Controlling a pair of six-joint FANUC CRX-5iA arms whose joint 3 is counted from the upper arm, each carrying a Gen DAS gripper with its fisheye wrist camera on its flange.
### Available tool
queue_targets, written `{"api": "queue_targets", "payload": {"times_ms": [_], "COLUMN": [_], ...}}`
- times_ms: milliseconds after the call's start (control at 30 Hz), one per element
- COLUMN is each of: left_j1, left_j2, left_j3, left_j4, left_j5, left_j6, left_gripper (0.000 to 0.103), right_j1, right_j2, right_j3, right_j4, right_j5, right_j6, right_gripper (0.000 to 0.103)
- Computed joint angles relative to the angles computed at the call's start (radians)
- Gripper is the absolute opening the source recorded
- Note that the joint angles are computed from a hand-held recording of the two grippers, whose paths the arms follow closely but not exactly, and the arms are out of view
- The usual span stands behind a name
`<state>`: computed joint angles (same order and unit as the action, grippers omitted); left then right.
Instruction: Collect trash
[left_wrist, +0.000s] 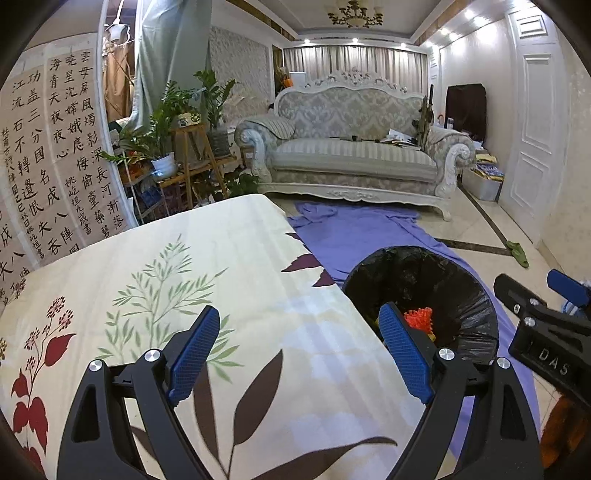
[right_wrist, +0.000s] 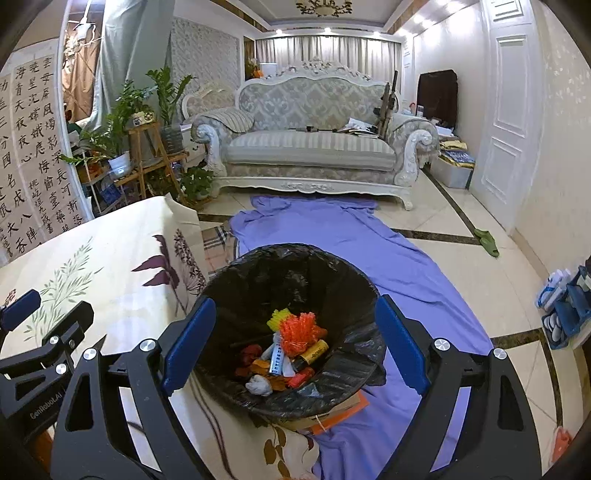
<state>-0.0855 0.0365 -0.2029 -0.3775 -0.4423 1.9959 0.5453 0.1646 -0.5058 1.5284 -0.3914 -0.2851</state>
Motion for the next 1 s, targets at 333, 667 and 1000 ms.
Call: {"api": "queue_targets", "payload": {"times_ms": [333, 667, 1000], "left_j1": [0.035, 0.038, 0.039], "left_j2": [-0.059, -0.07, -0.073], "left_j3": [-0.065, -0.076, -0.084], "left_j4": [0.053, 0.062, 0.071], "left_j5": [0.037, 0.044, 0.047], "left_j6": [-0.03, -0.037, -0.047], "left_gripper": [0.085, 0.085, 0.085], "right_j1": [0.024, 0.022, 0.019], "right_j2": [-0.052, -0.072, -0.073], "right_j3": [-0.047, -0.064, -0.064], "right_j4": [0.035, 0.068, 0.073], "right_j5": [-0.027, -0.034, -0.033], "right_j6": [-0.027, -0.062, -0.065], "right_gripper": [0.086, 0.086, 0.086]}}
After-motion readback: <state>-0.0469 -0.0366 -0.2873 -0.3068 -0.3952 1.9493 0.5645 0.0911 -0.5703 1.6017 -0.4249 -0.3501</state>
